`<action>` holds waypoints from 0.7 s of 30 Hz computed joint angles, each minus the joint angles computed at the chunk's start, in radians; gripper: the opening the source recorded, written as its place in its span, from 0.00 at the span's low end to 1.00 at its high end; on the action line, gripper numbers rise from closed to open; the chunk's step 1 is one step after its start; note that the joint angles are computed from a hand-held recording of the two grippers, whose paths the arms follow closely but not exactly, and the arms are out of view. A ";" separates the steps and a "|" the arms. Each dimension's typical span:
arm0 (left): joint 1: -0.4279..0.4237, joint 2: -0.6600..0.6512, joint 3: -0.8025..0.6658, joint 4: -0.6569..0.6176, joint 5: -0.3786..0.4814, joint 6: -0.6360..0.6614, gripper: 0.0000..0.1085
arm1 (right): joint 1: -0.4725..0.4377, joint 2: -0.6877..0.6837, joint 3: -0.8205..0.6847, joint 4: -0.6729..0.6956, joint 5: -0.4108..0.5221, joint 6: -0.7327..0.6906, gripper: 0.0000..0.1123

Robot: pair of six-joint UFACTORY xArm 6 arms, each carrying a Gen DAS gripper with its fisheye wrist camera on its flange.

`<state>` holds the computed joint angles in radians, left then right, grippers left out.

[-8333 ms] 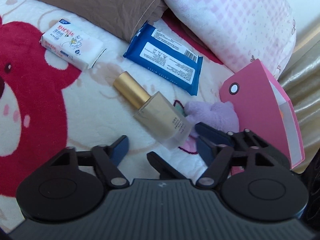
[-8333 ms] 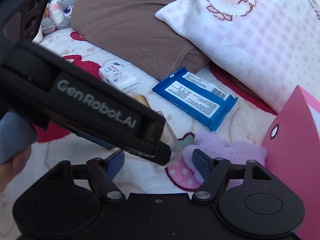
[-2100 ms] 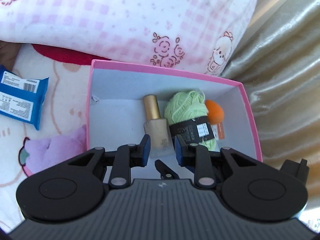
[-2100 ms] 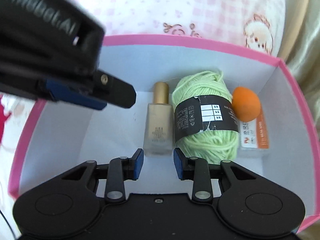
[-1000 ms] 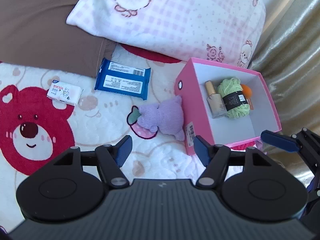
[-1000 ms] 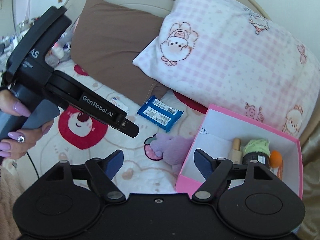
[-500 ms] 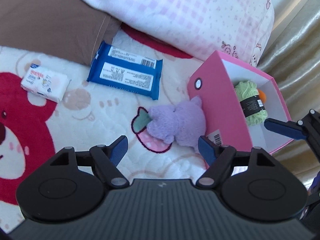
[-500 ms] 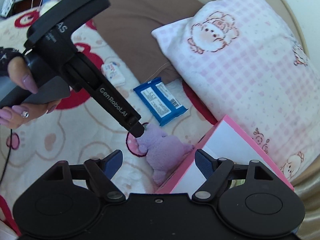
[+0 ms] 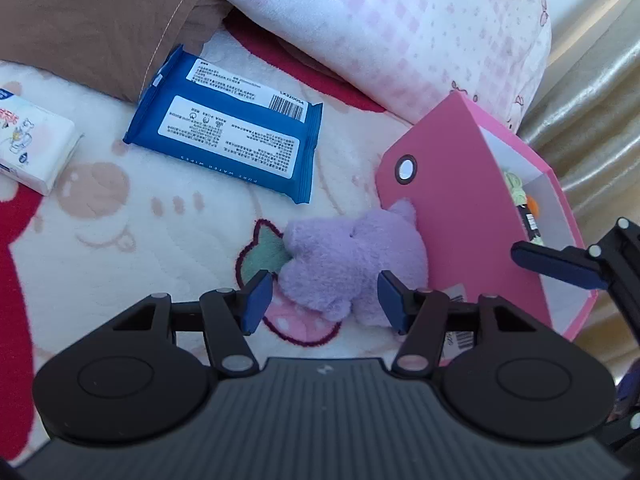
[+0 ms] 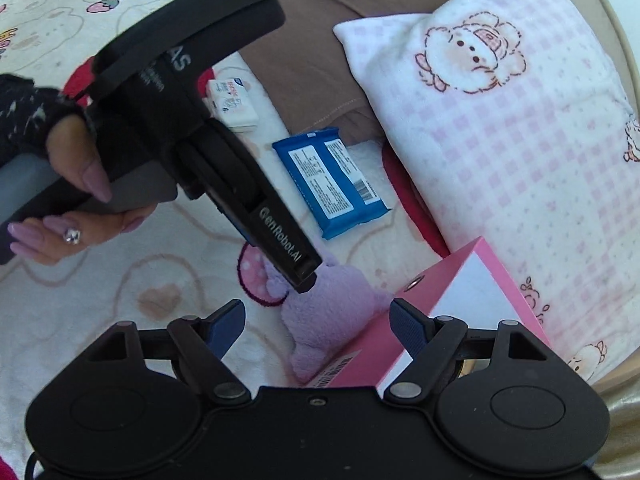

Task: Organize objects
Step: 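Move the open left tool down onto the purple plush toy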

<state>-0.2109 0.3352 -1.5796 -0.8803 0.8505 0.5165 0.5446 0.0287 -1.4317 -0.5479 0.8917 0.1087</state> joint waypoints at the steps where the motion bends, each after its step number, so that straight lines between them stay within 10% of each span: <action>1: -0.004 0.004 0.004 -0.009 -0.012 -0.002 0.53 | -0.003 0.002 -0.002 0.006 0.000 0.004 0.73; 4: -0.015 0.012 0.012 -0.034 -0.045 -0.016 0.55 | -0.012 0.008 -0.007 0.022 -0.007 0.013 0.73; 11: 0.023 0.016 -0.005 -0.050 0.003 -0.113 0.17 | 0.003 0.016 -0.018 -0.020 -0.006 0.079 0.73; 21: 0.085 -0.105 0.094 0.077 -0.032 -0.227 0.10 | 0.032 0.024 -0.038 0.054 -0.014 0.146 0.73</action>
